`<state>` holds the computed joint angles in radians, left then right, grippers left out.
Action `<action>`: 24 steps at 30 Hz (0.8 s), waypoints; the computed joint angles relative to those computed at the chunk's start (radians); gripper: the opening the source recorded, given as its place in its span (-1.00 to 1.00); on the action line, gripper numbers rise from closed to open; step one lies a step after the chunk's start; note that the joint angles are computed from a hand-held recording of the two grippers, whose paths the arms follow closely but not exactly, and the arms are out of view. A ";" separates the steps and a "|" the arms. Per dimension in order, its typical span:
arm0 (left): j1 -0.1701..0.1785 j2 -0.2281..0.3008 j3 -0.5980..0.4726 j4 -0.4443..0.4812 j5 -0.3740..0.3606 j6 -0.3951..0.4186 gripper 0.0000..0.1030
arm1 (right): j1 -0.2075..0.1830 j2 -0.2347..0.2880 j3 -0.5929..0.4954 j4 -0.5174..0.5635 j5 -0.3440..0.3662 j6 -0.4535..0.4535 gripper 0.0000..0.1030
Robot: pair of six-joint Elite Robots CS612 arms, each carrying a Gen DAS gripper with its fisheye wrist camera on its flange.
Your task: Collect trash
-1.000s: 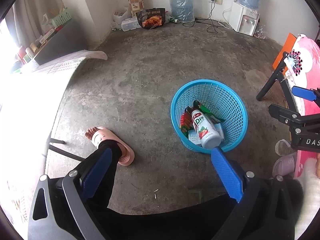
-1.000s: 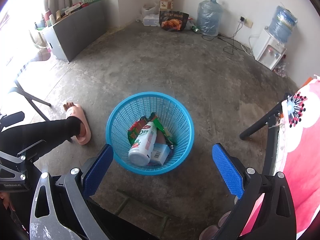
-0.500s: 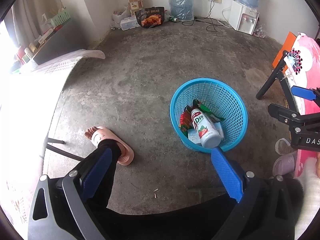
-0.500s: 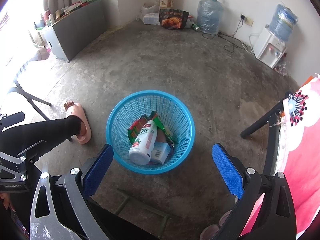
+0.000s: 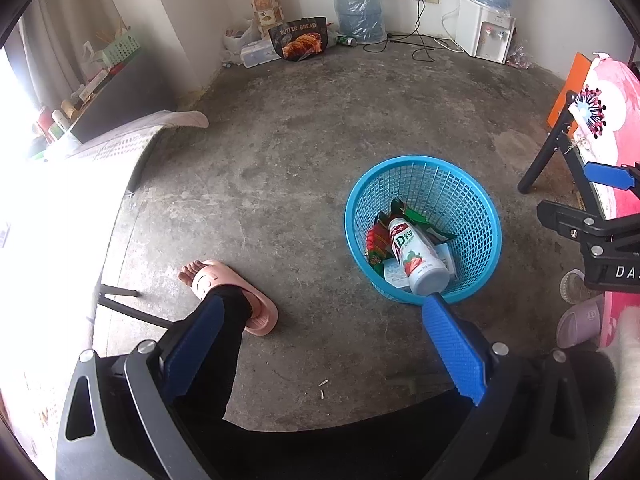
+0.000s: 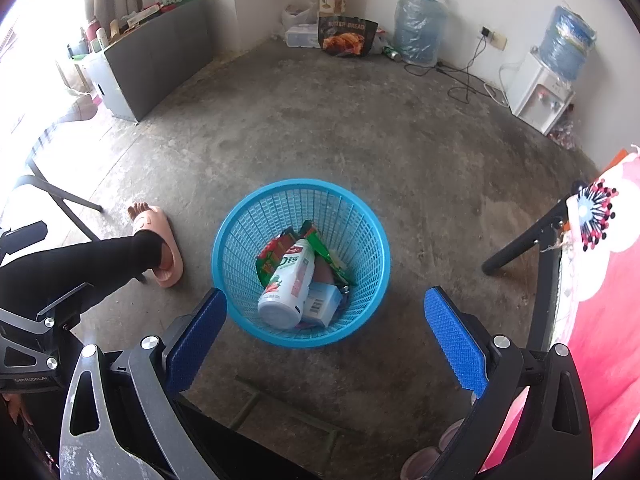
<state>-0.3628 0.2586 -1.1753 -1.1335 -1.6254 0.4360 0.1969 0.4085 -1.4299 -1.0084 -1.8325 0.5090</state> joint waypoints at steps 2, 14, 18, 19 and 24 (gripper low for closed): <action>-0.003 0.002 -0.003 -0.003 0.014 0.007 0.89 | -0.002 -0.001 0.001 0.006 0.005 0.003 0.85; -0.003 0.008 -0.008 -0.022 0.012 0.026 0.89 | -0.003 -0.003 0.003 0.011 0.007 -0.001 0.85; 0.000 0.006 -0.005 -0.027 -0.007 0.030 0.89 | -0.003 -0.002 0.002 0.010 0.007 -0.001 0.85; 0.002 0.006 -0.006 -0.027 -0.018 0.030 0.89 | -0.003 -0.003 0.004 0.010 0.007 0.000 0.85; 0.003 0.000 0.007 -0.021 -0.011 0.011 0.89 | -0.004 -0.002 0.004 0.008 0.007 -0.004 0.85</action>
